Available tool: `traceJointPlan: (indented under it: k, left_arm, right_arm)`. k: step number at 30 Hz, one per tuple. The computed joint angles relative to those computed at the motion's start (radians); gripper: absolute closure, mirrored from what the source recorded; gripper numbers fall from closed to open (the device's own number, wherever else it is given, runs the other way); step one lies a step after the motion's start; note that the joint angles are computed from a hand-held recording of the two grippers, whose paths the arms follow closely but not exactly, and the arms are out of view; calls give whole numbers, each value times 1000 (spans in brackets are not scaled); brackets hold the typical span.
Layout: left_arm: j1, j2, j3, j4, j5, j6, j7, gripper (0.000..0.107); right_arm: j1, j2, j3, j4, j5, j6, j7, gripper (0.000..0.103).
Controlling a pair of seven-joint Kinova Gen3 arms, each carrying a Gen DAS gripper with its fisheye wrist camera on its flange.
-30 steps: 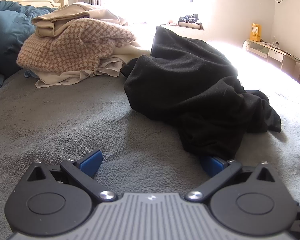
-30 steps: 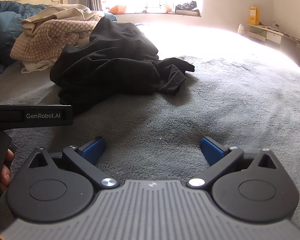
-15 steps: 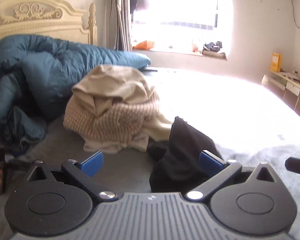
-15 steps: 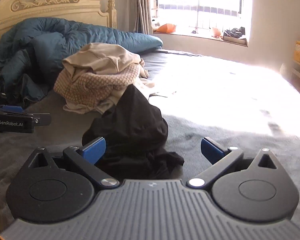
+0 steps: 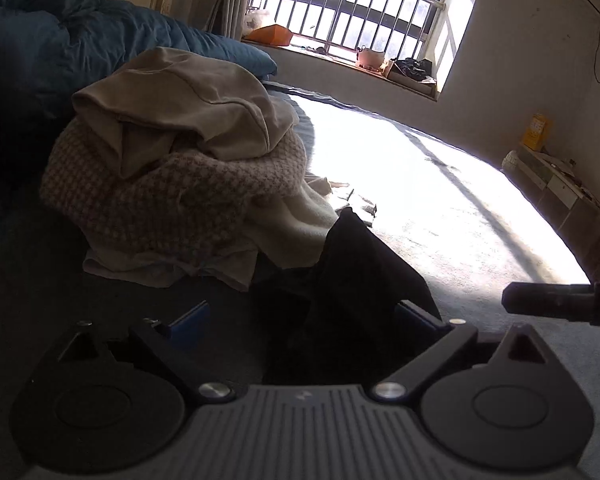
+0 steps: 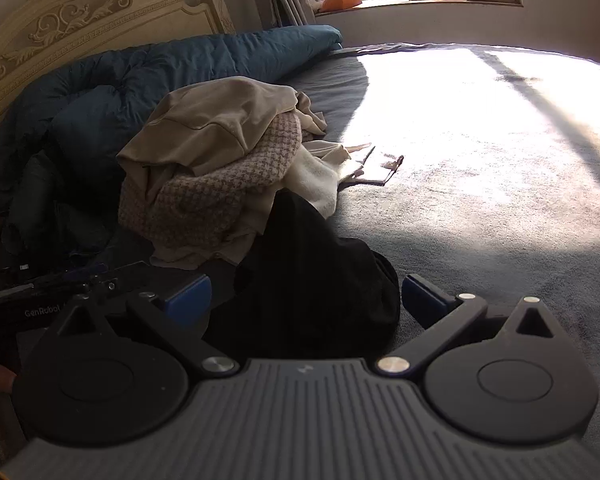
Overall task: Fold clothes
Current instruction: 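Grasp the black T-shirt with the left tool while the right tool grasps it too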
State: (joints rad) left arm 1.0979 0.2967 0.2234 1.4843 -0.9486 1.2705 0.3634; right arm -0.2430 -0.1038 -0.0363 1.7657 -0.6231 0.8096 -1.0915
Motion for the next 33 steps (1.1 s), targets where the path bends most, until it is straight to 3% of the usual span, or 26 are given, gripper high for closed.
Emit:
traceJointPlan:
  k: [4,7,10,12,13,15,18,20,22,25,27,31,32,33]
  left_arm:
    - [-173,-23,103,113,54,-163,-52,22]
    - [-312,-30,192,180,68,-285,-86,33]
    - [-419,-30,246,228,99,-407,-133,53]
    - [-406,-39,206,248,133,-474,-183,83]
    - [-371,-41,167,248,146,-485,-208,87]
    - [-279,-50,91,238,148,-475,-226,99]
    - [-151,-66,-6,214,151,-470,-225,101]
    - [-127,-62,-1,183,144,-451,-222,102]
    - [-96,-46,-2,133,140,-425,-241,102]
    - [20,-18,-92,56,150,-418,-266,102]
    - [40,9,-92,0,163,-401,-289,102]
    - [34,95,-13,-131,145,-336,-335,103]
    - [43,111,-17,-152,152,-329,-350,103]
    - [60,132,-24,-181,156,-316,-366,103]
  right_arm:
    - [-169,136,2,-70,163,-78,-163,2]
    - [-308,228,64,-122,285,-113,-285,3]
    - [-440,299,158,-170,399,-89,-407,16]
    - [-464,330,169,-188,461,-62,-488,51]
    - [-451,325,147,-179,490,-68,-523,58]
    - [-374,289,66,-139,505,-103,-544,82]
    - [-235,224,-52,-85,493,-134,-550,98]
    - [-147,180,-114,-57,481,-139,-547,100]
    - [-116,136,-109,-30,465,-139,-537,101]
    - [-41,72,-86,14,359,-132,-431,102]
    - [-30,42,-28,33,281,-95,-350,102]
    - [-102,23,157,23,137,46,-187,97]
    - [-125,27,203,13,103,86,-147,93]
    - [-160,37,250,-3,83,127,-106,73]
